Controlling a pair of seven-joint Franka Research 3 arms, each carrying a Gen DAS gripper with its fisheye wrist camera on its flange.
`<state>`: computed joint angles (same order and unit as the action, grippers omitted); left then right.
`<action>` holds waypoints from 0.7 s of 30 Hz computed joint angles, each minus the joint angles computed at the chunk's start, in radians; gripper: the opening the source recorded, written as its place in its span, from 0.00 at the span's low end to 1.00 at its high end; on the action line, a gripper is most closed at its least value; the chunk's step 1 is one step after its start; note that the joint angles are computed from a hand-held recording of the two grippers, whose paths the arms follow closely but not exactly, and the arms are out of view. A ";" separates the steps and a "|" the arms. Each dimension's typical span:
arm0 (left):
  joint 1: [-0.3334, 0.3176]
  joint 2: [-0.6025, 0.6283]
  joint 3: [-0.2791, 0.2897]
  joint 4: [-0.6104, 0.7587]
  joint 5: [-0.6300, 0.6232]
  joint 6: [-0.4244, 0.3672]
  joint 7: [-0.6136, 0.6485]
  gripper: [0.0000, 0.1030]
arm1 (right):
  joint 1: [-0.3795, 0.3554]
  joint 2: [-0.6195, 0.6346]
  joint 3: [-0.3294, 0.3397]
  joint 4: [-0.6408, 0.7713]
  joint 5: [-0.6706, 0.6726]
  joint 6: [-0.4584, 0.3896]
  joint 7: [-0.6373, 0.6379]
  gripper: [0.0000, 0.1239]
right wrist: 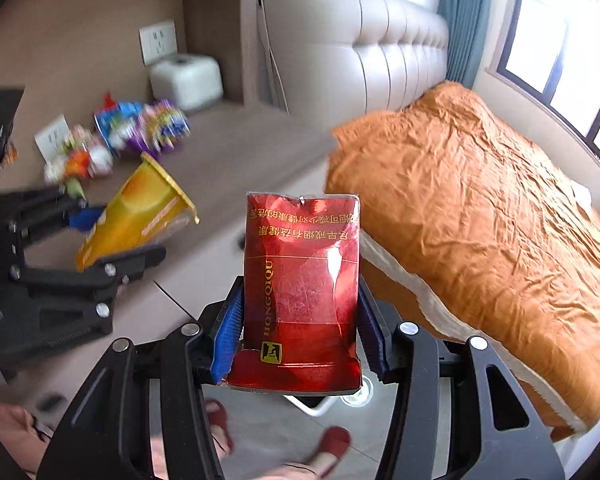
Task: Collect trash
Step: 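Carry the yellow cup and red bag over the white bin and release both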
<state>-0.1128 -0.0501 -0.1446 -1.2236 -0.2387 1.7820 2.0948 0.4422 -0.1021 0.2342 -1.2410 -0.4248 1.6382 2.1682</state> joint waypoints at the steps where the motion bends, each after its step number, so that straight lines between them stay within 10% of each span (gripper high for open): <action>1: -0.007 -0.007 -0.008 -0.023 0.006 0.006 0.006 0.41 | -0.006 -0.036 -0.016 -0.059 0.021 0.019 -0.028 0.43; 9: -0.088 0.007 -0.063 -0.184 0.046 0.025 0.012 0.41 | -0.095 -0.249 -0.090 -0.459 0.227 0.175 -0.231 0.43; 21: -0.156 0.099 -0.106 -0.588 0.099 0.308 -0.058 0.41 | -0.191 -0.317 -0.101 -1.028 0.383 0.543 -0.389 0.43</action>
<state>-0.2693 0.0485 -0.2502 -1.8116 -0.1393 2.0904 2.0372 0.2515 -0.4188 0.1329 -2.2692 -0.0417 2.1810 1.7797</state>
